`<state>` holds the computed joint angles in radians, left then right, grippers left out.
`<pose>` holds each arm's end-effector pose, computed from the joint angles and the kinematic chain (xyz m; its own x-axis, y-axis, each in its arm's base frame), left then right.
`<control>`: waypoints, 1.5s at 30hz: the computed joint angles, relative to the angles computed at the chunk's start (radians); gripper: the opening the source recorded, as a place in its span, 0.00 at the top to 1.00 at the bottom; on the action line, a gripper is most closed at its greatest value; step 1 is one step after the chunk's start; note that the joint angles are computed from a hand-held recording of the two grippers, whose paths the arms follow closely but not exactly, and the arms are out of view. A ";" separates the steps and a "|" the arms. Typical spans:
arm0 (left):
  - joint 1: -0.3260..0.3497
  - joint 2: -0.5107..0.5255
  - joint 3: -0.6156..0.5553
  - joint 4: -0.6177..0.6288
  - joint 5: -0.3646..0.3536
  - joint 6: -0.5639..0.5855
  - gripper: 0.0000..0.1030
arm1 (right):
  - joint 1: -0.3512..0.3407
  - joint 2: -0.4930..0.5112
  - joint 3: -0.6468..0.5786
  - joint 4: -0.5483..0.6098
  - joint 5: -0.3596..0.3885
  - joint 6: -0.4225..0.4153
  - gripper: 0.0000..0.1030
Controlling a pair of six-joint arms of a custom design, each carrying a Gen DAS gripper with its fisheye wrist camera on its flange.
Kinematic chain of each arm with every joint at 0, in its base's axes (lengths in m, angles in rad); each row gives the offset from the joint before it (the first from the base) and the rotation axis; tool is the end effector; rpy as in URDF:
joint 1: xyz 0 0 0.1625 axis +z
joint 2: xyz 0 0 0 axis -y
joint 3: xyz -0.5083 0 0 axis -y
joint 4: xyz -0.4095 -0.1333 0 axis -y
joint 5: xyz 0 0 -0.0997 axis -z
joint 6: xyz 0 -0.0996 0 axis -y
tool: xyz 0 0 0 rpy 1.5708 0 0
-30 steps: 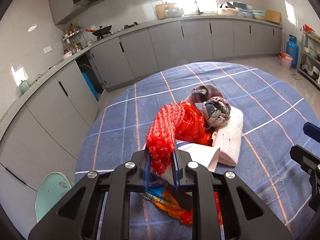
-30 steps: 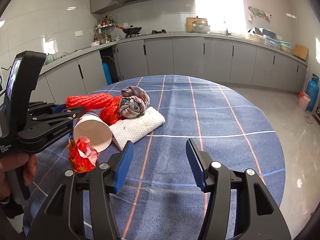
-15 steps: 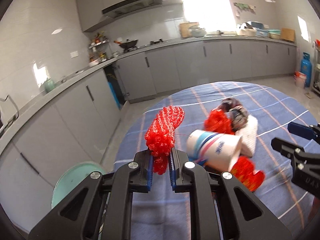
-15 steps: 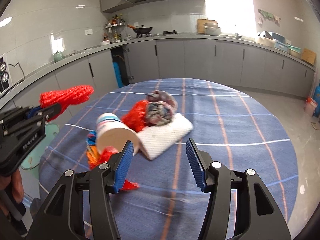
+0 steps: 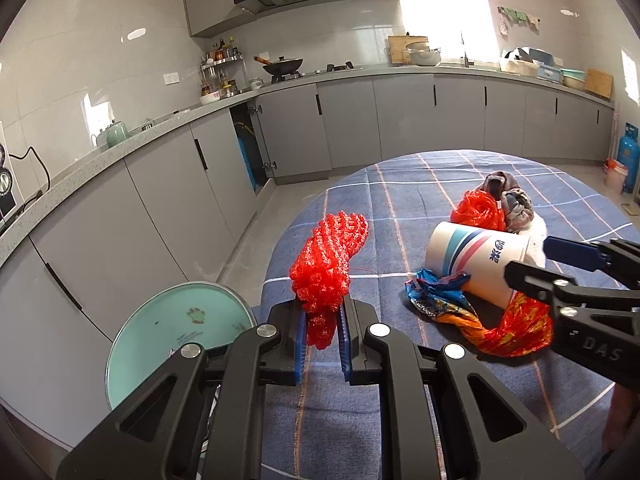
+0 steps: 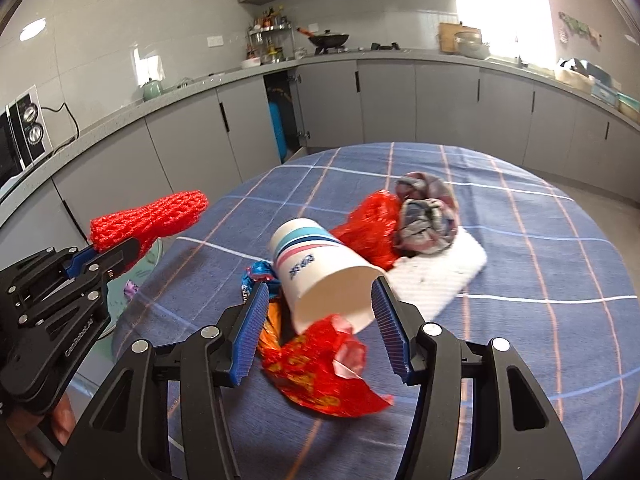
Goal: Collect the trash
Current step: 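Grasp the striped paper cup rim with the right tool while the left tool holds the net, then carry the red mesh net and striped paper cup over the teal bin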
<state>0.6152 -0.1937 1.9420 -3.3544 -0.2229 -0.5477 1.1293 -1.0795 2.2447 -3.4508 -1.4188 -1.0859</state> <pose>-0.2973 -0.4923 -0.1612 -0.5579 -0.1632 -0.8137 0.6157 0.5761 -0.5377 -0.0971 -0.5527 0.2254 -0.7218 -0.4490 0.5266 -0.6778 0.6126 -0.4067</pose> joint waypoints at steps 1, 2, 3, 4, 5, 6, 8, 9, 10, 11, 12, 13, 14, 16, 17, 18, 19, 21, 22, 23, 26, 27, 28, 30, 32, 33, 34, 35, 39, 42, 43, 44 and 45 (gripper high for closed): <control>0.001 0.001 0.004 -0.008 -0.002 0.003 0.87 | 0.004 0.004 -0.002 0.002 -0.009 0.001 0.51; 0.001 0.001 0.006 -0.013 -0.005 0.006 0.87 | 0.009 0.009 -0.005 0.004 -0.020 0.000 0.56; 0.001 0.000 0.009 -0.015 -0.007 0.008 0.87 | 0.016 0.015 -0.010 0.009 -0.035 -0.002 0.62; 0.001 0.000 0.011 -0.019 -0.010 0.012 0.87 | 0.020 0.019 -0.011 0.010 -0.043 -0.002 0.65; 0.000 -0.001 0.015 -0.024 -0.011 0.015 0.87 | 0.022 0.022 -0.012 0.013 -0.047 -0.004 0.71; -0.001 -0.003 0.017 -0.025 -0.011 0.016 0.87 | 0.024 0.026 -0.013 0.013 -0.050 -0.003 0.80; -0.001 -0.004 0.021 -0.035 -0.008 0.026 0.87 | 0.023 0.023 -0.011 0.025 -0.042 -0.013 0.90; -0.002 -0.005 0.024 -0.037 -0.006 0.025 0.87 | 0.022 0.023 -0.008 0.022 -0.040 -0.020 0.93; -0.003 -0.008 0.028 -0.036 -0.004 0.022 0.87 | 0.021 0.020 -0.004 0.020 -0.032 -0.025 0.93; -0.004 -0.009 0.031 -0.037 -0.003 0.020 0.87 | 0.019 0.018 0.002 0.010 -0.024 -0.030 0.95; -0.007 -0.010 0.035 -0.035 0.002 0.016 0.87 | 0.019 0.018 0.008 0.000 -0.020 -0.033 0.96; -0.008 -0.011 0.038 -0.036 0.004 0.013 0.87 | 0.017 0.016 0.013 -0.008 -0.011 -0.037 0.96; -0.010 -0.010 0.035 -0.030 0.006 0.008 0.87 | 0.015 0.014 0.019 -0.018 -0.001 -0.040 0.96; -0.017 -0.012 0.041 -0.027 0.015 0.000 0.87 | 0.012 0.005 0.032 -0.042 0.023 -0.048 0.96; -0.020 -0.014 0.044 -0.022 0.019 -0.006 0.87 | 0.010 0.001 0.036 -0.047 0.032 -0.052 0.96; -0.024 -0.016 0.048 -0.019 0.024 -0.011 0.87 | 0.008 -0.005 0.045 -0.062 0.047 -0.059 0.96; -0.027 -0.019 0.053 -0.017 0.029 -0.016 0.87 | 0.007 -0.008 0.049 -0.071 0.056 -0.064 0.96; -0.035 -0.025 0.063 -0.002 0.044 -0.035 0.87 | 0.007 -0.012 0.058 -0.088 0.071 -0.076 0.96; -0.037 -0.028 0.066 0.002 0.047 -0.040 0.87 | 0.008 -0.014 0.062 -0.096 0.077 -0.083 0.96; -0.040 -0.033 0.073 0.012 0.052 -0.052 0.87 | 0.008 -0.016 0.064 -0.101 0.084 -0.088 0.96; -0.048 -0.053 0.096 0.061 0.067 -0.103 0.87 | 0.010 -0.016 0.074 -0.133 0.098 -0.099 0.96; -0.050 -0.063 0.105 0.091 0.072 -0.131 0.87 | 0.012 -0.018 0.077 -0.134 0.101 -0.102 0.96; -0.051 -0.071 0.111 0.122 0.074 -0.160 0.87 | 0.014 -0.018 0.079 -0.135 0.102 -0.103 0.96; -0.051 -0.092 0.126 0.176 0.080 -0.209 0.87 | 0.021 -0.017 0.081 -0.137 0.102 -0.106 0.96; -0.051 -0.116 0.142 0.266 0.088 -0.290 0.87 | 0.022 -0.017 0.084 -0.137 0.106 -0.112 0.96; -0.050 -0.126 0.150 0.294 0.090 -0.316 0.87 | 0.023 -0.016 0.086 -0.139 0.107 -0.115 0.96; -0.050 -0.140 0.159 0.350 0.093 -0.368 0.87 | 0.026 -0.015 0.088 -0.142 0.109 -0.116 0.96; -0.051 -0.151 0.165 0.394 0.096 -0.407 0.87 | 0.030 -0.013 0.090 -0.146 0.109 -0.117 0.96; -0.052 -0.187 0.184 0.530 0.101 -0.528 0.87 | 0.043 -0.008 0.096 -0.145 0.108 -0.126 0.96; -0.053 -0.226 0.192 0.707 0.106 -0.671 0.87 | 0.050 -0.001 0.104 -0.152 0.108 -0.133 0.96; -0.053 -0.238 0.196 0.748 0.107 -0.704 0.87 | 0.052 0.000 0.105 -0.152 0.109 -0.135 0.96; -0.052 -0.250 0.197 0.805 0.108 -0.749 0.87 | 0.056 0.002 0.106 -0.153 0.108 -0.138 0.96; -0.051 -0.264 0.196 0.881 0.109 -0.806 0.87 | 0.058 0.004 0.106 -0.149 0.108 -0.141 0.96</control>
